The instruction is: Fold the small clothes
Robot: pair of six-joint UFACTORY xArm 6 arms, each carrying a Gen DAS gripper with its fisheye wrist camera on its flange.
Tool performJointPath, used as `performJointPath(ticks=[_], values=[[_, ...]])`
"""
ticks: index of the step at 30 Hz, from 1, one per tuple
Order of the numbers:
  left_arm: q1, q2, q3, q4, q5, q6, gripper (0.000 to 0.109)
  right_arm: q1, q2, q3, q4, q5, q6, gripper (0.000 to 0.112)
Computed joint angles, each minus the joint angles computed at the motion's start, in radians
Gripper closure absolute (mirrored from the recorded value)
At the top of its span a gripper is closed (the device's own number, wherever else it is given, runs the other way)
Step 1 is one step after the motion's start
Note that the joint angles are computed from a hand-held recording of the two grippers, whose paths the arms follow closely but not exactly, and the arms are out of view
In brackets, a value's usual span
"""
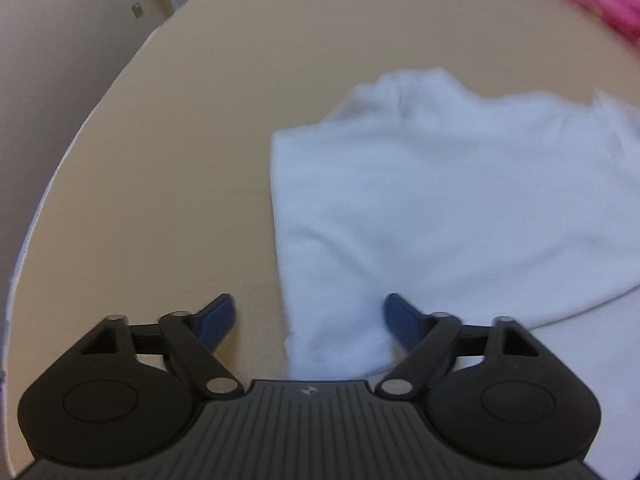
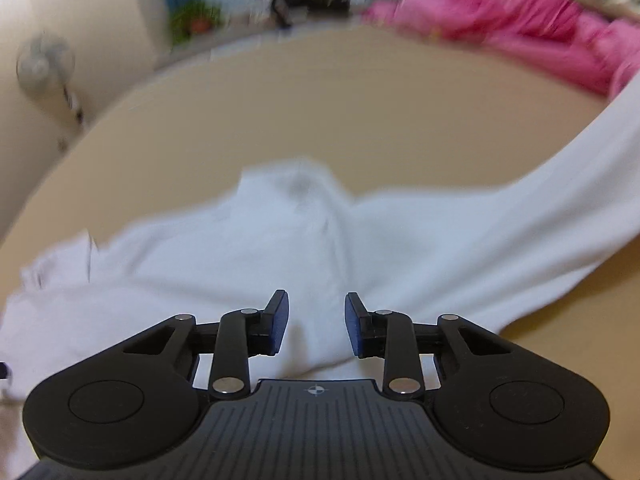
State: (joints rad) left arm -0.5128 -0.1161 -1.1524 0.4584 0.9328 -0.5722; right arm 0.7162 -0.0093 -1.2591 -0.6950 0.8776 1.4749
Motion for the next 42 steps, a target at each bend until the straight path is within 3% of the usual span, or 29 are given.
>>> performJointPath(ticks=[2,4,6,7,10,11,14,19,24,33,42], values=[[-0.033,-0.007,-0.003,0.082,0.040,-0.032,0.007,-0.002,0.012,-0.001,0.017,0.015,-0.015,0.080],[-0.054,-0.029,-0.021,0.048,0.102,0.031,0.007,0.018,-0.038,0.036,-0.017,0.018,0.069,0.066],[-0.094,-0.110,0.023,0.074,0.122,0.007,0.006,0.059,-0.139,0.100,-0.018,0.022,0.133,0.057],[-0.122,-0.162,0.053,0.077,0.134,-0.013,0.006,0.088,-0.177,0.117,-0.038,0.042,0.159,0.047],[-0.216,-0.288,0.117,0.034,0.218,-0.073,0.006,0.245,-0.255,0.092,-0.040,0.242,0.204,0.029],[-0.253,-0.317,0.125,0.015,0.266,-0.100,0.006,0.288,-0.260,0.066,-0.011,0.310,0.202,0.027],[-0.374,-0.401,0.155,-0.006,0.377,-0.220,0.006,0.403,-0.256,-0.010,0.062,0.469,0.217,0.025],[-0.560,-0.491,0.168,-0.015,0.512,-0.338,0.006,0.543,-0.258,-0.069,0.104,0.604,0.286,0.025],[-0.726,-0.522,0.142,0.060,0.661,-0.461,0.006,0.649,-0.244,-0.127,0.087,0.711,0.332,0.025],[-0.911,-0.529,0.051,0.125,0.825,-0.620,0.006,0.796,-0.231,-0.190,0.009,0.808,0.386,0.025],[-0.969,-0.484,-0.021,0.151,0.906,-0.649,0.006,0.860,-0.233,-0.197,-0.022,0.825,0.418,0.025]])
